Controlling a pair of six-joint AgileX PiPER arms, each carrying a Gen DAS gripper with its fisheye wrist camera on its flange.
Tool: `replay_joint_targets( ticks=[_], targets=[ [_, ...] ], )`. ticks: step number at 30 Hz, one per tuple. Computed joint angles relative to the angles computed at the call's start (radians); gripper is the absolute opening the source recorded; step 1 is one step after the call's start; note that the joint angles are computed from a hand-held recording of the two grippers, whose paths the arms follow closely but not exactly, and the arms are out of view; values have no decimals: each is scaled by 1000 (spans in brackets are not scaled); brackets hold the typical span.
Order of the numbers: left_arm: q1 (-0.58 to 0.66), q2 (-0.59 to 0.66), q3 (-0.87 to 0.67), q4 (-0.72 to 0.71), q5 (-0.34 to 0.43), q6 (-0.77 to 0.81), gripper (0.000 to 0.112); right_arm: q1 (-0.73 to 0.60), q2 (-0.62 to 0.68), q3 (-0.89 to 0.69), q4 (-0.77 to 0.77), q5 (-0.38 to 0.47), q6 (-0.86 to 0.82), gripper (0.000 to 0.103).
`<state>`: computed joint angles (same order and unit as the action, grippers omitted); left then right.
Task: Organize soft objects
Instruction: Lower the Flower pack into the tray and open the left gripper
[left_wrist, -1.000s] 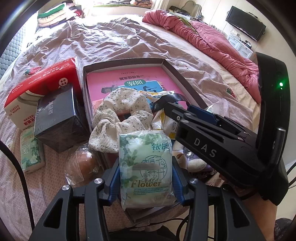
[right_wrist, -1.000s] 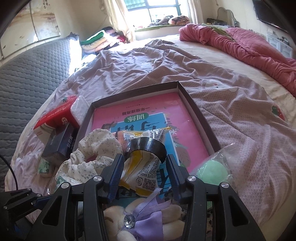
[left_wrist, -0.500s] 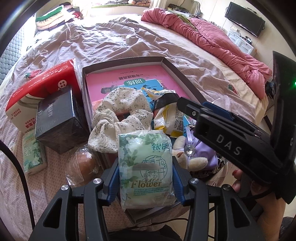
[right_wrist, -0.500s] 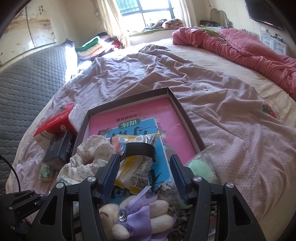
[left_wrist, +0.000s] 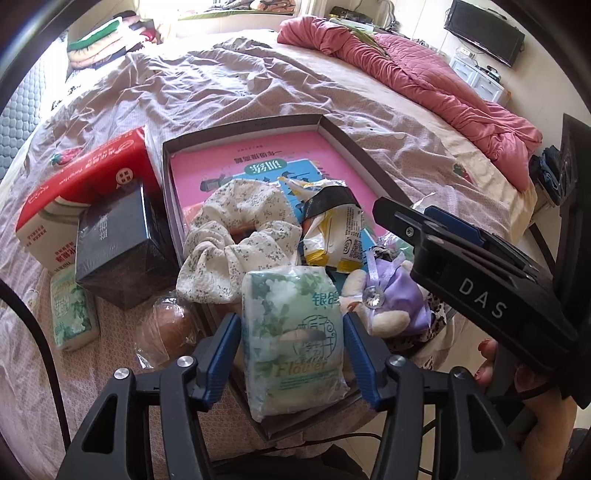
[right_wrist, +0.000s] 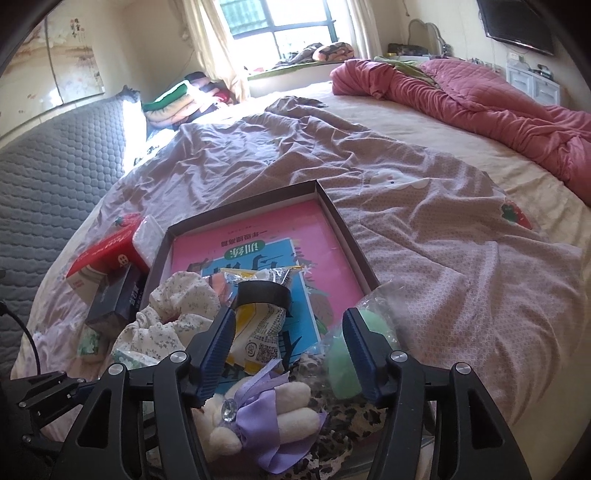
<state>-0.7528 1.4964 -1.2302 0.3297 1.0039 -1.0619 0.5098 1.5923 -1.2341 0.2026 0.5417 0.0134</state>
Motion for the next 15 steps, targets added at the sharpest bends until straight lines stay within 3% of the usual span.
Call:
replay_joint_targets(
  ticks=[15],
  targets=[
    [-31, -28, -22, 38, 53, -24, 62, 17, -51, 19, -129, 8, 106, 73]
  ],
)
